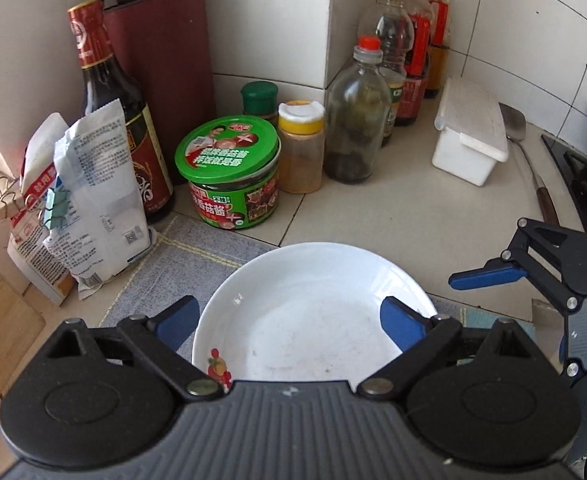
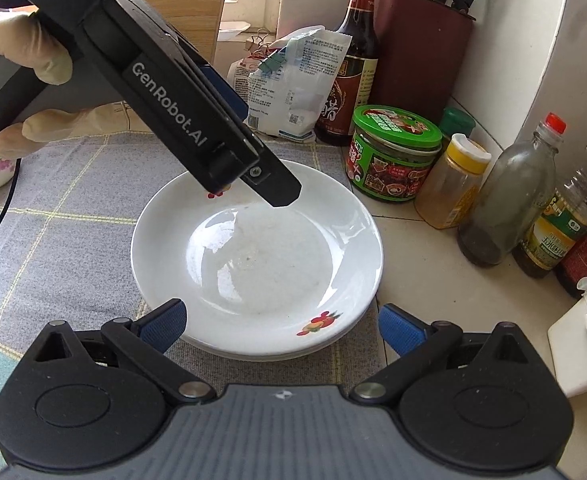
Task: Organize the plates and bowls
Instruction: 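Open the left tool and pull it back from the stack, then move the left tool over to a white bowl on the towel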
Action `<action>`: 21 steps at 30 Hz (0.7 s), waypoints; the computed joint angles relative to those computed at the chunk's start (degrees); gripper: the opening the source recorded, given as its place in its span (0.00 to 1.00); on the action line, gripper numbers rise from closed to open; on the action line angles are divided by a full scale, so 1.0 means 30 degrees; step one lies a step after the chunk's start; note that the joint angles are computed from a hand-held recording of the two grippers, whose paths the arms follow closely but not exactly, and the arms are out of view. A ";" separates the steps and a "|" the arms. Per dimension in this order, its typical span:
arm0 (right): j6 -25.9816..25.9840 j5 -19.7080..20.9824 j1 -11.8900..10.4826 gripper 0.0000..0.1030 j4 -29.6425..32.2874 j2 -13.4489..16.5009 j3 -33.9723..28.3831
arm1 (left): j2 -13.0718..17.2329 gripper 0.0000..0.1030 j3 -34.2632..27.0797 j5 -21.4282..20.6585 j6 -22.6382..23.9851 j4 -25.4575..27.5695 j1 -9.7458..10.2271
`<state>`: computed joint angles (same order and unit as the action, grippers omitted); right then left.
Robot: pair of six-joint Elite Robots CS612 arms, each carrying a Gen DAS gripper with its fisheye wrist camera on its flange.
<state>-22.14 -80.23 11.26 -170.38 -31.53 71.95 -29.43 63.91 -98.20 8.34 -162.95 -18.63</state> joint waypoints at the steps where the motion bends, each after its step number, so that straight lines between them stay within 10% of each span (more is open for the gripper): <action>1: -0.0013 0.0103 -0.0009 1.00 0.0063 0.0008 -0.0024 | -0.0051 0.94 0.0137 0.0064 -0.0248 -0.0218 -0.0007; 21: -0.0858 0.2257 -0.0366 1.00 0.0010 0.0326 -0.0722 | -0.2271 0.96 0.4899 0.4970 -0.5543 -0.6698 -0.0718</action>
<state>-24.71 -73.46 10.16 -170.35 -30.55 69.78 -36.25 78.60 -83.29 -8.29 -183.04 -20.79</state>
